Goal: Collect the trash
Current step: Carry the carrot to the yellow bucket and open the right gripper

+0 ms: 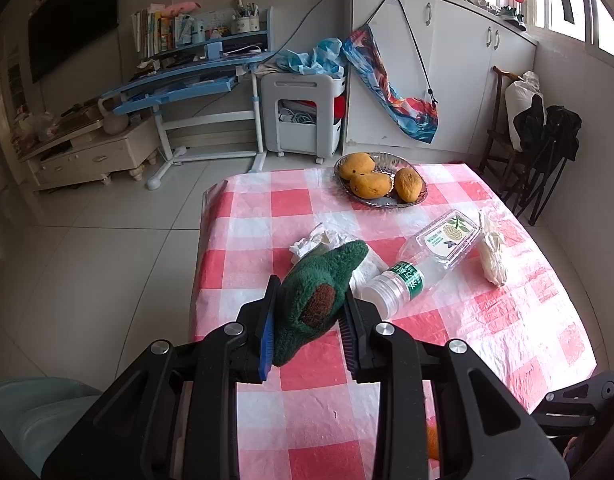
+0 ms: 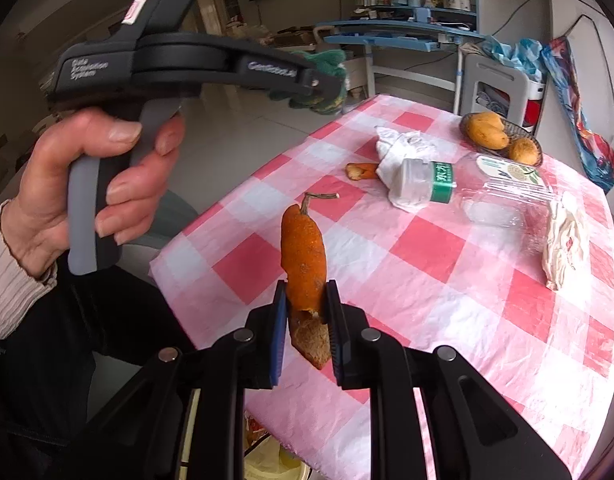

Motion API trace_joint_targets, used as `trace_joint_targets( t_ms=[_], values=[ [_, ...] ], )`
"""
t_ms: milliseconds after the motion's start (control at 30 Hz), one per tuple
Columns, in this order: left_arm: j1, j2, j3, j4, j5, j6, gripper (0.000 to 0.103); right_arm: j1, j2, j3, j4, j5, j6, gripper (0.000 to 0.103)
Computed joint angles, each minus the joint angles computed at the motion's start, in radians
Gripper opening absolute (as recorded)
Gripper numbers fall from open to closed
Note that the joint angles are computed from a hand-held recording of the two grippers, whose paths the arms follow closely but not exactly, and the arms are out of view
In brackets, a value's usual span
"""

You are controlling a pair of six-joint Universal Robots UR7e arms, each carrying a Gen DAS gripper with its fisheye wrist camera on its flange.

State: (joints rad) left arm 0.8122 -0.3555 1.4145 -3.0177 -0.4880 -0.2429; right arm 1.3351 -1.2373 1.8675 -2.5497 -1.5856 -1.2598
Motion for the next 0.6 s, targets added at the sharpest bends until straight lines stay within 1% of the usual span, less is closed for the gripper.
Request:
trace_joint_targets(
  t_ms=[200, 367, 467, 500, 533, 567, 600],
  values=[
    [0.001, 0.000, 0.003, 0.012, 0.003, -0.006, 0.027, 0.009, -0.008, -0.001, 0.107, -0.047, -0.065, 0.019],
    [-0.006, -0.013, 0.043, 0.047, 0.012, -0.056, 0.027, 0.022, -0.032, 0.010, 0.280, -0.127, -0.155, 0.019],
    [-0.030, -0.040, 0.123, 0.011, 0.008, -0.098, 0.027, 0.026, -0.054, 0.016, 0.417, -0.197, -0.191, 0.019],
    [-0.040, -0.049, 0.155, 0.006, 0.009, -0.125, 0.027, 0.027, -0.065, 0.031, 0.448, -0.238, -0.210, 0.020],
    [-0.053, -0.066, 0.203, 0.019, 0.002, -0.182, 0.027, 0.027, -0.067, 0.038, 0.472, -0.270, -0.211, 0.022],
    [-0.060, -0.076, 0.231, 0.030, -0.005, -0.215, 0.027, 0.027, -0.071, 0.046, 0.491, -0.299, -0.214, 0.022],
    [-0.069, -0.086, 0.260, 0.048, -0.013, -0.256, 0.027, 0.024, -0.078, 0.059, 0.495, -0.319, -0.223, 0.029]
  ],
)
